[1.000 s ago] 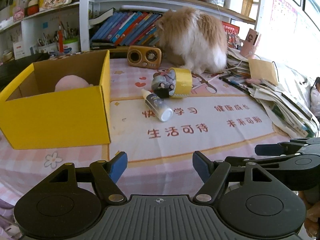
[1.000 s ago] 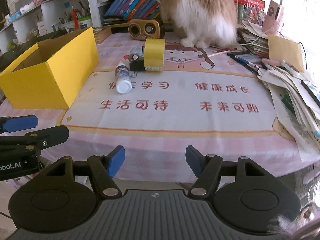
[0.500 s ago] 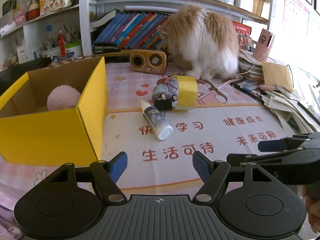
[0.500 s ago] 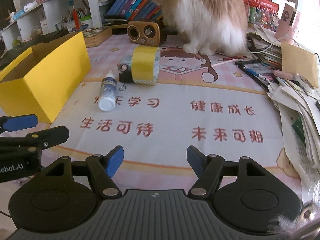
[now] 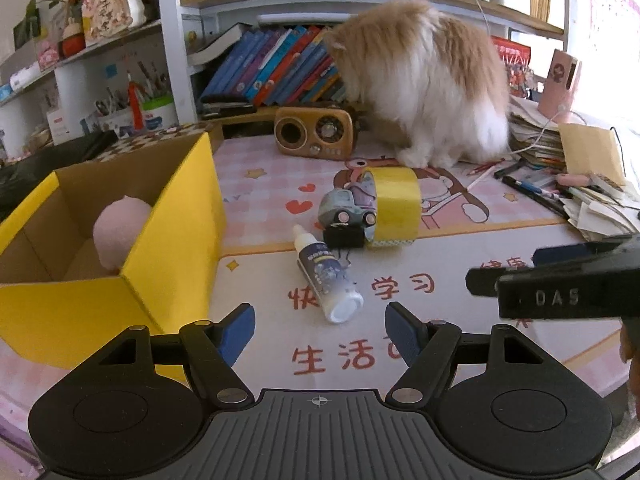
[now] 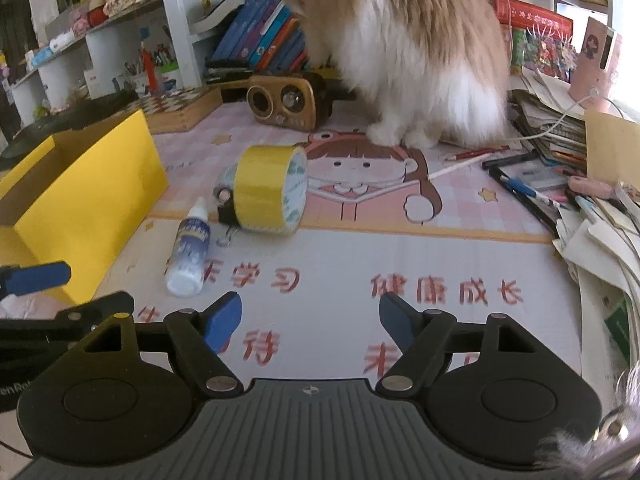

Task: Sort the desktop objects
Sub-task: 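Close the left gripper on the white spray bottle while the right gripper grasps the yellow tape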

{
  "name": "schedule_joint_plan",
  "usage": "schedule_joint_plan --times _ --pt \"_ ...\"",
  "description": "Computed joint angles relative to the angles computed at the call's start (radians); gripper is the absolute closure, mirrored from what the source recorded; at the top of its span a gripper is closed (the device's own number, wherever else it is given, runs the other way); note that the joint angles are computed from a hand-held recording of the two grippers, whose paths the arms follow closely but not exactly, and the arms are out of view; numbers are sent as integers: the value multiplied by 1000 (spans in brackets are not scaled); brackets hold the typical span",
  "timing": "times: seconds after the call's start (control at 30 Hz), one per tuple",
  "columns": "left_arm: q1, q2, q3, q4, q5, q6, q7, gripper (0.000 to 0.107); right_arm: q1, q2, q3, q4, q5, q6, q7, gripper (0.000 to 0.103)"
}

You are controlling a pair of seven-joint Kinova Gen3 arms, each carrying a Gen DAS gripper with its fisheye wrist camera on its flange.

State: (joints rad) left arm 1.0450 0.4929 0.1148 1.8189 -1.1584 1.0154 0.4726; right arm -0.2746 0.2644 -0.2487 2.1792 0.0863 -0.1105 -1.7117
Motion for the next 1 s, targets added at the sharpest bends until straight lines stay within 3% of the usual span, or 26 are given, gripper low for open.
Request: schedule_joint_plan --times 0.17,0.33,0.43,0.7,1.0 --pt "-25 44 -16 -46 10 -14 -43 34 125 48 -119 -65 56 27 -24 28" --pt "-62 71 -53 -65 17 -80 -63 36 262 114 -288 -157 97 75 -3 28" --pt "-86 85 -73 -75 22 -116 -87 44 276 152 -327 -225 85 114 41 28" --pt "-128 121 -114 -137 92 -168 -169 55 109 233 -193 -418 0 242 114 28" --pt "-112 126 -167 -135 161 -227 -203 71 -20 267 -51 -468 -72 270 196 30"
